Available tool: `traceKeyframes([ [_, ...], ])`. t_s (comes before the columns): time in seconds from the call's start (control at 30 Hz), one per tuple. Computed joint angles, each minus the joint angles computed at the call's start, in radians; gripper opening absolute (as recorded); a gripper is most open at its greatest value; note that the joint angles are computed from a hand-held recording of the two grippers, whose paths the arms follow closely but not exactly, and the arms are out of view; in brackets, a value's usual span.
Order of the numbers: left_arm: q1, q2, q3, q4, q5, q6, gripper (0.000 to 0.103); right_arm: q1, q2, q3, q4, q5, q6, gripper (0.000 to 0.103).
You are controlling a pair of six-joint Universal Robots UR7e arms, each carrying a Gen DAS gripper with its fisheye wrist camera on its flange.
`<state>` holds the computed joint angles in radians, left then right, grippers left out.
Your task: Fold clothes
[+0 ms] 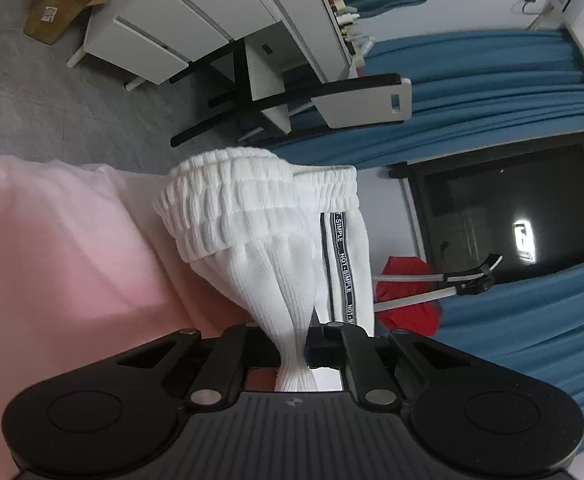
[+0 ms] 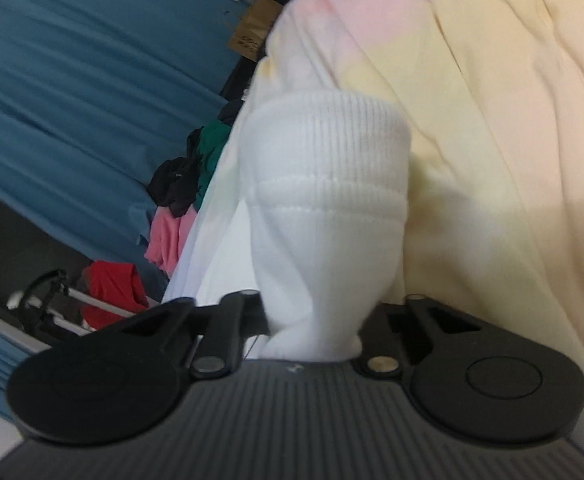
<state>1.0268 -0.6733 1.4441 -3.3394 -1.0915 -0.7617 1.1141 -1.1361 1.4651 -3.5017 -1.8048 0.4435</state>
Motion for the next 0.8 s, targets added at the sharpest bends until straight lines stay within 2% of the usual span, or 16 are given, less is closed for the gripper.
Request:
traceKeyframes([
  [0.17, -0.035, -0.108, 0.134, -0.038, -0.009, 0.043, 0.008, 0.005, -0.078, 0.087, -0.006, 0.046, 0.051, 0.016],
  [0.27, -0.057, -0.171, 0.219, -0.079, 0.005, 0.034, 0.008, 0.012, -0.133, 0.150, -0.001, 0.046, -0.016, 0.016],
  [0.33, -0.066, -0.215, 0.273, -0.099, 0.017, 0.014, 0.008, 0.010, -0.178, 0.205, -0.001, 0.052, -0.032, 0.016],
  [0.47, -0.078, -0.310, 0.390, -0.090, 0.030, -0.090, 0.008, -0.030, -0.286, 0.329, 0.000, 0.116, 0.007, 0.016],
  [0.53, -0.086, -0.352, 0.419, 0.004, 0.058, -0.143, 0.009, -0.050, -0.316, 0.364, 0.015, 0.128, 0.016, 0.016],
  [0.63, -0.096, -0.397, 0.420, 0.198, 0.108, -0.125, 0.011, -0.096, -0.352, 0.409, 0.059, 0.152, 0.068, 0.016],
  [0.67, -0.108, -0.405, 0.411, 0.274, 0.149, -0.095, 0.013, -0.103, -0.354, 0.413, 0.067, 0.155, 0.075, 0.016],
  [0.73, -0.129, -0.417, 0.398, 0.392, 0.213, -0.051, 0.018, -0.103, -0.349, 0.413, 0.064, 0.153, 0.063, 0.016],
  [0.8, -0.150, -0.432, 0.405, 0.440, 0.236, -0.028, 0.026, -0.103, -0.343, 0.412, 0.061, 0.150, 0.052, 0.016],
])
